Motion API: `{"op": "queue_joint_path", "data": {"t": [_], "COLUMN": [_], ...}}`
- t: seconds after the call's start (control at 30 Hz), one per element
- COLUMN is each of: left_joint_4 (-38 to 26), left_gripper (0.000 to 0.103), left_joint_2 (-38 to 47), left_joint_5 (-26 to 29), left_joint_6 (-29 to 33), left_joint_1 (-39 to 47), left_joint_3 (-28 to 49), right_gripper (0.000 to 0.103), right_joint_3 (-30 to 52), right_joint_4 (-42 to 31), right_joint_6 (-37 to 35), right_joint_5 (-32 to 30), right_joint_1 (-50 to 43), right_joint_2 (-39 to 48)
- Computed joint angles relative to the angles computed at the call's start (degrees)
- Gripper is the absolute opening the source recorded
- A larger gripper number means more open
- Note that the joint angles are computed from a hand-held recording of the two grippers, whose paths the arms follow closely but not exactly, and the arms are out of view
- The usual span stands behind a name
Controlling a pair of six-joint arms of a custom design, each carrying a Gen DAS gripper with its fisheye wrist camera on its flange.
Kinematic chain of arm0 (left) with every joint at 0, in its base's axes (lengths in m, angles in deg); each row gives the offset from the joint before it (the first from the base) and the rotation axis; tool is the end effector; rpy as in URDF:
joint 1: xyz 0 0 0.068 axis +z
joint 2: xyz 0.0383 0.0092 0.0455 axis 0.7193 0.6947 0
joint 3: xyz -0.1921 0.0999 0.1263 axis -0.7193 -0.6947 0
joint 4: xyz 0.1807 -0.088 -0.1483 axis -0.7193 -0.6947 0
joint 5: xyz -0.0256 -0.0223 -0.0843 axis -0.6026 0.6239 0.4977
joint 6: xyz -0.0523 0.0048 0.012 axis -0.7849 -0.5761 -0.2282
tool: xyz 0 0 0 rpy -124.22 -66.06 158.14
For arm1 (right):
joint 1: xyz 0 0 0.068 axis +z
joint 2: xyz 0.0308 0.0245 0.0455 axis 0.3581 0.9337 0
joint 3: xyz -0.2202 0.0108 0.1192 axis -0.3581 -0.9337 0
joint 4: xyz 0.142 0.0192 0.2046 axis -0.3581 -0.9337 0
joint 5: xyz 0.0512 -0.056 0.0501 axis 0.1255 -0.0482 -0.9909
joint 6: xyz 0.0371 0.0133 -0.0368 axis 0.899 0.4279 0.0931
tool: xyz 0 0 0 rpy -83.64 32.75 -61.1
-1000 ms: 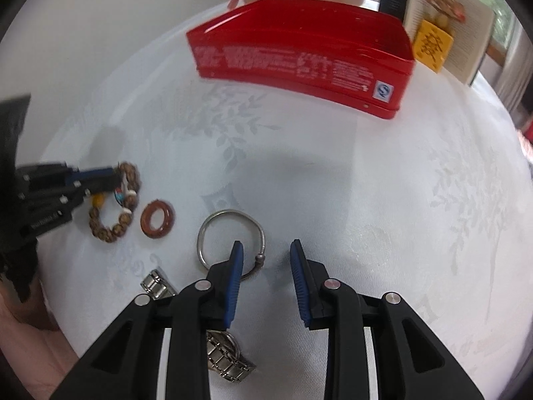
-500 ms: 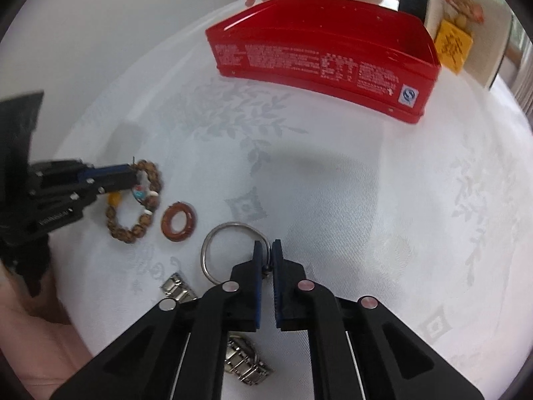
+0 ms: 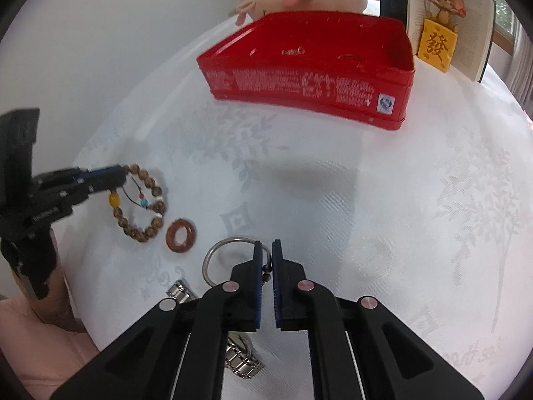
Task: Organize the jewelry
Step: 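Grasp the wooden bead bracelet with the left tool while the right tool grasps the silver ring, then carry the bead bracelet and silver ring into the red tin and open both tools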
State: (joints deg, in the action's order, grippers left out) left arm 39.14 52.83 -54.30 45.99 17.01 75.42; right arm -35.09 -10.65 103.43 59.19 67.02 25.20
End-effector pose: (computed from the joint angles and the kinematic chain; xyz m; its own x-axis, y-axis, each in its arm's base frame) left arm 0.2429 -0.1486 0.1979 -0.6636 0.4961 -0.5600 0.7001 0.6756 -0.2311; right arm 0.1240 0.1169 0.2058 -0.8788 0.1938 -0.4362 0.0989 0.9680 0.2308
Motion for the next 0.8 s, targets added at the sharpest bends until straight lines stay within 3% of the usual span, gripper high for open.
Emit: {"op": "queue_joint_path", "data": {"t": [0.57,0.8], "left_joint_4": [0.2,-0.2], "left_gripper": [0.01,0.01], "left_joint_2": [7.2,5.0], "left_joint_5": [-1.9,0.4], "left_joint_6": [0.3,-0.1], "left_joint_1": [-1.3,0.1], "left_joint_3": [2.0,2.0], "right_gripper": [0.006,0.005], "right_joint_3": [9.5,7.1], "right_joint_4": [-7.7,-7.0], "right_joint_6": [-3.4,-1.0], "right_joint_5": [3.9,3.6], "right_joint_1": [5.7,5.1], "right_joint_2": [15.7,7.2]}}
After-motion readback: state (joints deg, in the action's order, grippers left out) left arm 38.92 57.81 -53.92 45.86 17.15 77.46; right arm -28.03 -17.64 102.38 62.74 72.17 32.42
